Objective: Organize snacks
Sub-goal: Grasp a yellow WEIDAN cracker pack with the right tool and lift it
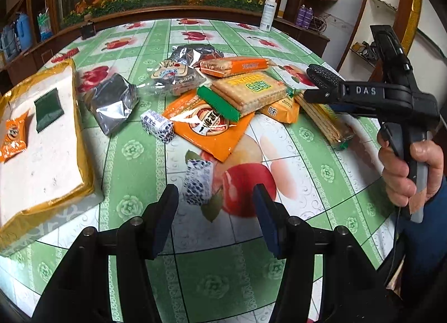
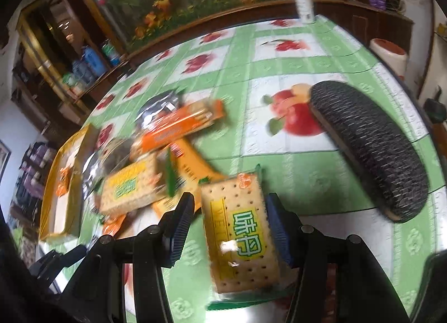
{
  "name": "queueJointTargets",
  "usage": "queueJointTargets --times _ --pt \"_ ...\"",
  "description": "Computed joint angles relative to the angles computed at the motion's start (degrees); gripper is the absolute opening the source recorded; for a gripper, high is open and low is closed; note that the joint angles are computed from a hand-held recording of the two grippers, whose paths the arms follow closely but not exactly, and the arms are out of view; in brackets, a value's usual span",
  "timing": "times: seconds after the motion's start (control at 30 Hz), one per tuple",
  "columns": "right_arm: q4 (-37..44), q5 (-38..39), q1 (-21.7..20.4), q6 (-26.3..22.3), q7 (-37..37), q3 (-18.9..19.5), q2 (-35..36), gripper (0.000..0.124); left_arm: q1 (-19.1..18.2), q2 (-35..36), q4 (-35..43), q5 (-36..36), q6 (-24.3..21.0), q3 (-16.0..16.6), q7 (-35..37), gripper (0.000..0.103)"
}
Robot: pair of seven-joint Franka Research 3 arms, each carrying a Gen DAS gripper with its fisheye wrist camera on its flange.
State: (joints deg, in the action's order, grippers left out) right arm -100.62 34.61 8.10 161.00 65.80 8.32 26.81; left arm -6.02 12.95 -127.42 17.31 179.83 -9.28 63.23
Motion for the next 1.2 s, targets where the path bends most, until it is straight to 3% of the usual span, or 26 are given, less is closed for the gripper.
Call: queueJointTargets --times 0.1,0.17,0.2,0.27,0.33,0.43,0.53,0.77,0.87,0.97,1.1,1.2 --pt "0.53 4.97 -3.27 -4.03 -7.71 4.35 -0.05 0.056 0.91 -0.15 -0.68 -0.36 1.62 -0.7 0.27 0.054" --pt "0.03 7.73 -3.53 -4.17 -12.13 5.18 -0.68 0.055 4.23 0.03 -1.05 -2.39 2.28 -4.27 2.26 0.054" --pt "-0.67 7.55 -2.4 -2.63 -12.34 4.22 -1.2 0.055 6.6 0.13 -1.37 -3.7 2.79 -6.81 3.56 0.054" --pt "-1.64 3.95 0.85 0.07 -9.51 0.91 -1.77 0.057 8.22 0.21 -1.68 -4.94 3.39 -8.56 4.46 0.054" --pt "-2.25 2.18 1.53 0.61 -8.89 0.21 -2.0 0.061 9.86 0.35 -1.87 -5.93 3.7 -10.3 5.11 0.054" --pt "-2.46 1.73 1.08 -1.0 -10.01 0.8 -2.16 0.062 9.12 0.27 -2.03 -6.31 3.88 -9.58 4.67 0.054" --pt "-1.67 -2.34 3.11 -2.1 -6.74 -1.33 -1.79 0.062 8.85 0.16 -2.21 -6.32 4.26 -9.29 4.34 0.054" --pt "-1.68 -2.31 2.78 -1.49 -7.56 0.6 -1.28 0.054 12.93 0.41 -2.65 -6.59 5.07 -13.24 4.68 0.054" --pt "-2.23 1.56 1.15 -0.7 -10.63 2.99 -2.19 0.05 14.09 0.47 -2.83 -6.46 5.43 -14.28 4.5 0.054" --pt "-1.32 12.65 -3.42 -1.94 -19.77 8.1 -3.21 0.05 16.69 0.85 -2.71 -6.46 5.25 -16.85 4.66 0.054" --pt "1.75 17.37 -2.42 -4.43 -22.45 7.26 -2.78 0.049 17.72 1.01 -2.67 -6.6 5.07 -17.87 4.78 0.054" --pt "5.46 16.55 -0.06 -6.83 -20.05 5.02 -0.78 0.049 18.22 1.08 -2.66 -6.7 4.88 -18.43 4.85 0.054"
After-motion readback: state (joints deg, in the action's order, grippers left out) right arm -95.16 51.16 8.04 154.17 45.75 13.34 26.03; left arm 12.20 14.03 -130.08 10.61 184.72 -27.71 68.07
